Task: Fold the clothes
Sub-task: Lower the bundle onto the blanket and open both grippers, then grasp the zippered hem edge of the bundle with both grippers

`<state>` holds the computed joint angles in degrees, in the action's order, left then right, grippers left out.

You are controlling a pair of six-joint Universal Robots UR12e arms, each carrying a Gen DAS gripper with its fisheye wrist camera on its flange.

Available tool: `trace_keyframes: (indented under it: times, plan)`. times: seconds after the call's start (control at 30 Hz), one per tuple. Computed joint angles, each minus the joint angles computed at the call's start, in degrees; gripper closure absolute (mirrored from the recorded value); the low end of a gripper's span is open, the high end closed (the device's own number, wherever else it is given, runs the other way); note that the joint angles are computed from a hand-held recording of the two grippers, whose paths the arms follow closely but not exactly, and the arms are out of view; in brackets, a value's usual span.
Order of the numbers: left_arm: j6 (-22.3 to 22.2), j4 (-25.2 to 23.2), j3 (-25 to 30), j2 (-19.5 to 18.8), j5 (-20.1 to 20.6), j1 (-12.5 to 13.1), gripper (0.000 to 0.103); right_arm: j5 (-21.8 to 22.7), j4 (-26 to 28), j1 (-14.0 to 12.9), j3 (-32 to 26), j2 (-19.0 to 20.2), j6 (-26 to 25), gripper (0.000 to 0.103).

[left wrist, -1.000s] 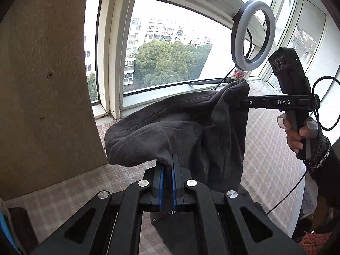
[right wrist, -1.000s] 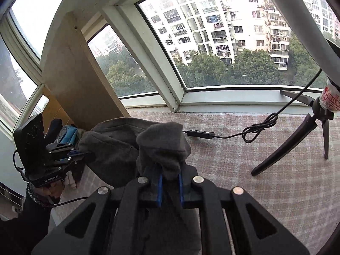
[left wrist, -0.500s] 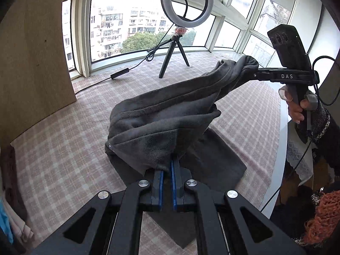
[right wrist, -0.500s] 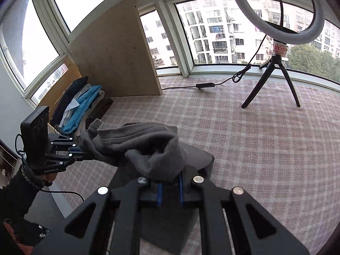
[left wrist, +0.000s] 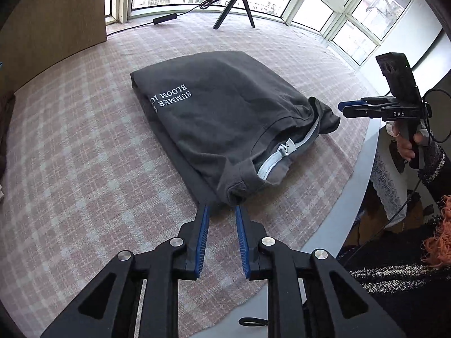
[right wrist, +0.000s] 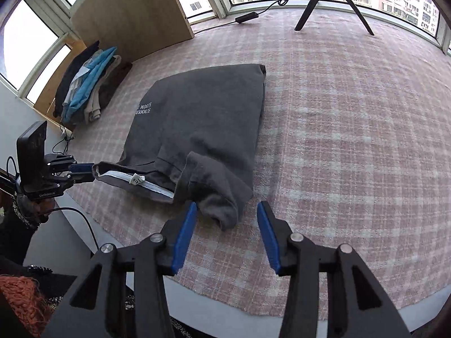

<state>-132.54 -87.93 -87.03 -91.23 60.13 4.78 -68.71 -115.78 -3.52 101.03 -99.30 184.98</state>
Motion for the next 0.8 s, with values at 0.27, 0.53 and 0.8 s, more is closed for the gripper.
trace_keyframes:
  times: [0.27,0.53,0.8]
  plan:
    - [1.5,-1.0,-1.1,1.1,1.8,-0.5,0.075,1.1,3.0,-0.2,0.4,-0.5,-0.1,0.058]
    - [-23.2,-11.2,6.5,-4.5,-2.8,2.5,0.074,7.6,-0.3,-6.9,3.8,-2.6,22.1,0.058]
    - [-31.8,-17.0,9.7,-8.1,0.6,-0.9,0.062,13.2,1.5,-5.7,2.4,3.2,27.2,0.057]
